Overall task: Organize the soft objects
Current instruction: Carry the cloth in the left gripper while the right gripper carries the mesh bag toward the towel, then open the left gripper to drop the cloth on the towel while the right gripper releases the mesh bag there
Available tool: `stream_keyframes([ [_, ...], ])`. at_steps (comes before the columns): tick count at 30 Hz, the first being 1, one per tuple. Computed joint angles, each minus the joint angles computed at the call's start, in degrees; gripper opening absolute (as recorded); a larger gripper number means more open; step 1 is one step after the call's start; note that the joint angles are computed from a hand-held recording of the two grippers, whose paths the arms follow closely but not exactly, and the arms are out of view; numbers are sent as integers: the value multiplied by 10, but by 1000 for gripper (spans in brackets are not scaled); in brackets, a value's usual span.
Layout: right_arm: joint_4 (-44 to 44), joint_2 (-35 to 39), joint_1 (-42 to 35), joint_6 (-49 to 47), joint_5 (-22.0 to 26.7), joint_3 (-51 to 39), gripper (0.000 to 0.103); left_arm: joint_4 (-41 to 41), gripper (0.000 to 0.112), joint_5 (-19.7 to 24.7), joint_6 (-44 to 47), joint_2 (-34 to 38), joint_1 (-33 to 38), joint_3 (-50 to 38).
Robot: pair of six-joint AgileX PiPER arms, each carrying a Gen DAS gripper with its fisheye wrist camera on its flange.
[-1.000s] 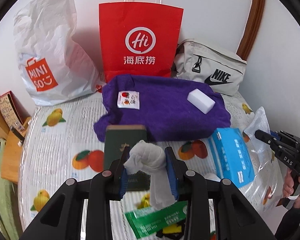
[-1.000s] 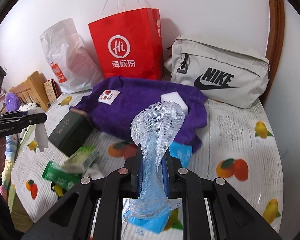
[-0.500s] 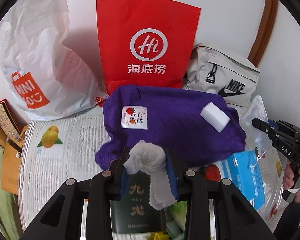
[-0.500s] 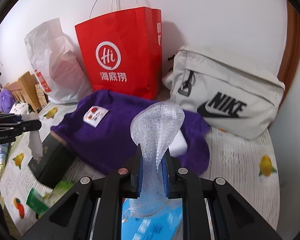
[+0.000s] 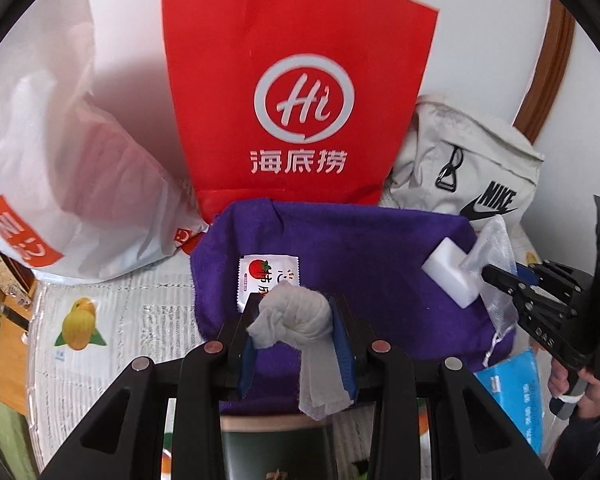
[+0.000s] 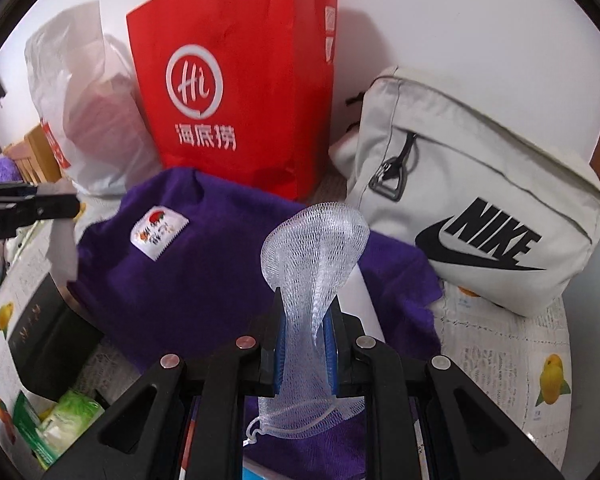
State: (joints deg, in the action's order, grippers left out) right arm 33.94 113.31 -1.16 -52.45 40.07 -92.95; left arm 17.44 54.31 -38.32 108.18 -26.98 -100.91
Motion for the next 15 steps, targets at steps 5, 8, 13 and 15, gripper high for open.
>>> stream_keyframes([
  [5, -41, 27, 6, 26, 15, -25, 17, -30, 32, -3, 24, 45, 17, -30],
  [8, -40, 40, 5, 23, 39, -38, 17, -43, 32, -6, 38, 60, 24, -34],
  [13, -74, 48, 18, 27, 48, -42, 17, -63, 32, 0, 48, 82, 33, -41],
  [15, -80, 55, 18, 39, 62, -57, 17, -67, 32, 4, 49, 89, 36, -43],
])
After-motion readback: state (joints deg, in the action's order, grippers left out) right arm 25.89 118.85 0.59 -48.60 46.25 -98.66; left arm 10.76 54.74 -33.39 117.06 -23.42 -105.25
